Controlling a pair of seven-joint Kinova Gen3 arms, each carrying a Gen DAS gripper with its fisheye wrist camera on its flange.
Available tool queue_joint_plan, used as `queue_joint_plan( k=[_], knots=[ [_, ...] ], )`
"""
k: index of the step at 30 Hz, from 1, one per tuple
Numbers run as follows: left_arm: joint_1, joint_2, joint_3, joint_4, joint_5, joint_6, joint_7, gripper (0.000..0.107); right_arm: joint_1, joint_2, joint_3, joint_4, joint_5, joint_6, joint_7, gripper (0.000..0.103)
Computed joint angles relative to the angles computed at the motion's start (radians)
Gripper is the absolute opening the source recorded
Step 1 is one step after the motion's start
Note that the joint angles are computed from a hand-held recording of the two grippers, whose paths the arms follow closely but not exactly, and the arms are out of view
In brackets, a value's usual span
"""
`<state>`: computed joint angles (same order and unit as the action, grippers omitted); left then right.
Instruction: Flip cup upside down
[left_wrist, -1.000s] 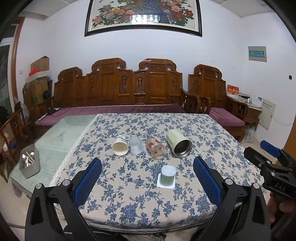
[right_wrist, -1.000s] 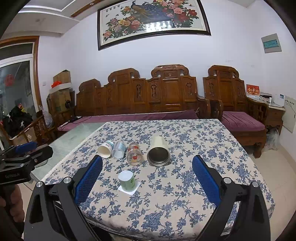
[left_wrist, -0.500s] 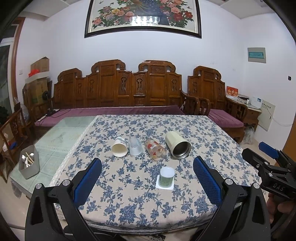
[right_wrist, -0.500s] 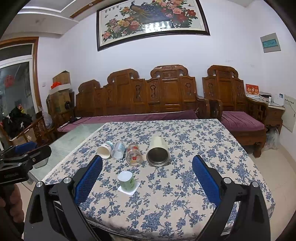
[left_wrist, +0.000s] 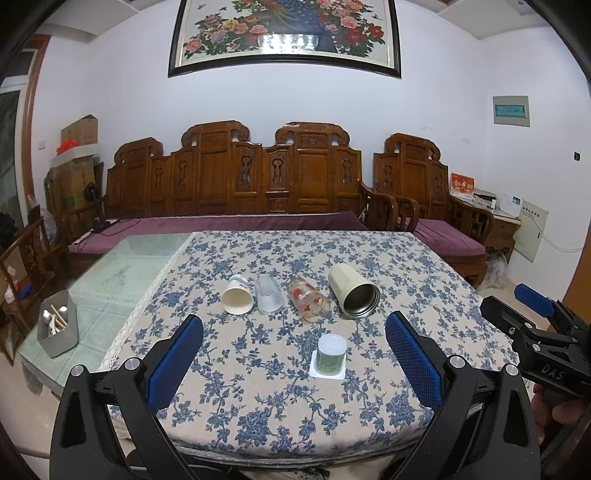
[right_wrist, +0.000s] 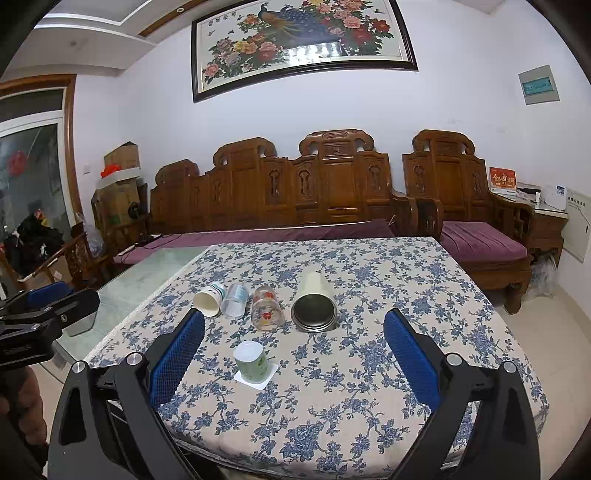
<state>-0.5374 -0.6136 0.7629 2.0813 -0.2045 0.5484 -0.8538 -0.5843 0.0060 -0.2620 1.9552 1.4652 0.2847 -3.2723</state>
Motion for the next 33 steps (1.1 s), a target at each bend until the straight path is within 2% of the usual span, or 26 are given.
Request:
queue_joint_plan(
  k=[33],
  knots=[
    [-0.007, -0.009, 0.001, 0.0, 0.009, -0.003, -0.013, 0.095, -0.001, -0.003, -0.002, 0.004, 0.025, 0.008, -0.03, 0.098]
  ],
)
